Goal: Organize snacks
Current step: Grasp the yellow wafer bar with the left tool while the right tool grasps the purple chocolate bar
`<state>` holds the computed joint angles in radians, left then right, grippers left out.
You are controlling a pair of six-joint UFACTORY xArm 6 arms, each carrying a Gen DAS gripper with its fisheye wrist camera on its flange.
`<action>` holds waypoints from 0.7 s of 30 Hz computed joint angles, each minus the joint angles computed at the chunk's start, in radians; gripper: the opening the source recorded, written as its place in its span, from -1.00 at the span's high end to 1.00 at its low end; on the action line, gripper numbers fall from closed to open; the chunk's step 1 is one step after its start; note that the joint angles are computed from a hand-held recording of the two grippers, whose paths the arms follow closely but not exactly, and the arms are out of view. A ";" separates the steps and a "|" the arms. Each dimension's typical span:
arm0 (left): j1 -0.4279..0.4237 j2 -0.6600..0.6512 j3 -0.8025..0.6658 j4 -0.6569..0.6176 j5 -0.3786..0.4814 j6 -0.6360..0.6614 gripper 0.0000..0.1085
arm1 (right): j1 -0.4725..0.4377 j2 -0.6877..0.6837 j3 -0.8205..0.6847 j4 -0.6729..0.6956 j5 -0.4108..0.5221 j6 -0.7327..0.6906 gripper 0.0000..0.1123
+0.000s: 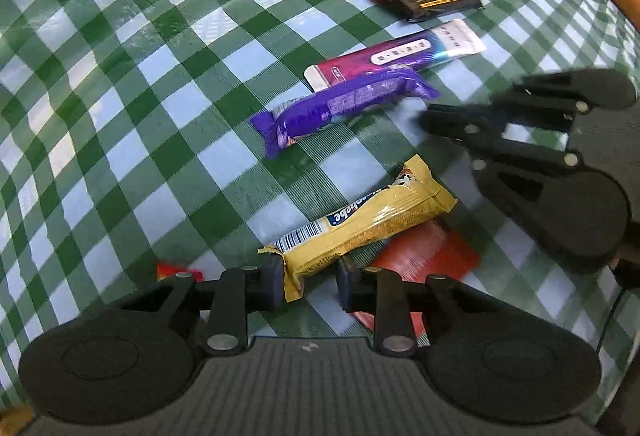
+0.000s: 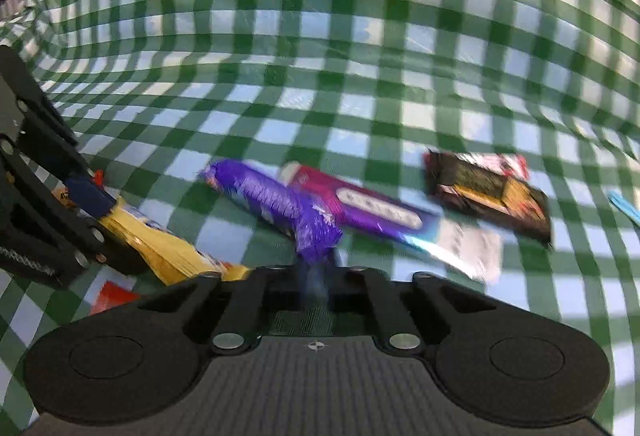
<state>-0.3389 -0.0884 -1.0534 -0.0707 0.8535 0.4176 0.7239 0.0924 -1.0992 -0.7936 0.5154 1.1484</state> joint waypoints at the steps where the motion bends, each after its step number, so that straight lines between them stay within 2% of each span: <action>1: 0.005 -0.025 0.016 -0.008 0.003 0.003 0.48 | 0.016 -0.017 0.009 -0.007 0.035 0.021 1.00; 7: 0.024 -0.179 0.070 -0.055 0.053 -0.017 0.48 | 0.110 -0.184 0.112 -0.083 0.218 0.264 1.00; 10: 0.043 -0.268 0.091 -0.063 0.073 -0.023 0.48 | 0.128 -0.230 0.133 -0.136 0.211 0.272 0.94; 12: 0.054 -0.296 0.085 -0.050 0.082 -0.051 0.48 | 0.105 -0.203 0.098 -0.103 0.173 0.190 0.60; 13: 0.064 -0.309 0.080 -0.041 0.090 -0.067 0.48 | 0.091 -0.177 0.069 -0.089 0.154 0.155 0.23; 14: 0.074 -0.315 0.071 -0.034 0.096 -0.080 0.48 | 0.078 -0.152 0.046 -0.084 0.131 0.129 -0.02; 16: 0.096 -0.312 0.048 -0.026 0.106 -0.100 0.48 | 0.050 -0.081 -0.016 -0.042 0.080 0.032 -0.05; 19: 0.123 -0.288 0.017 -0.028 0.113 -0.118 0.48 | 0.029 0.041 -0.124 0.041 0.063 -0.128 -0.05; 21: 0.133 -0.278 0.010 -0.034 0.113 -0.123 0.48 | 0.028 0.113 -0.193 0.091 0.087 -0.198 -0.04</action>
<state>-0.2056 -0.3664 -1.0431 -0.1050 0.9668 0.2950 0.7519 0.2052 -1.2927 -0.7030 0.6022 0.9505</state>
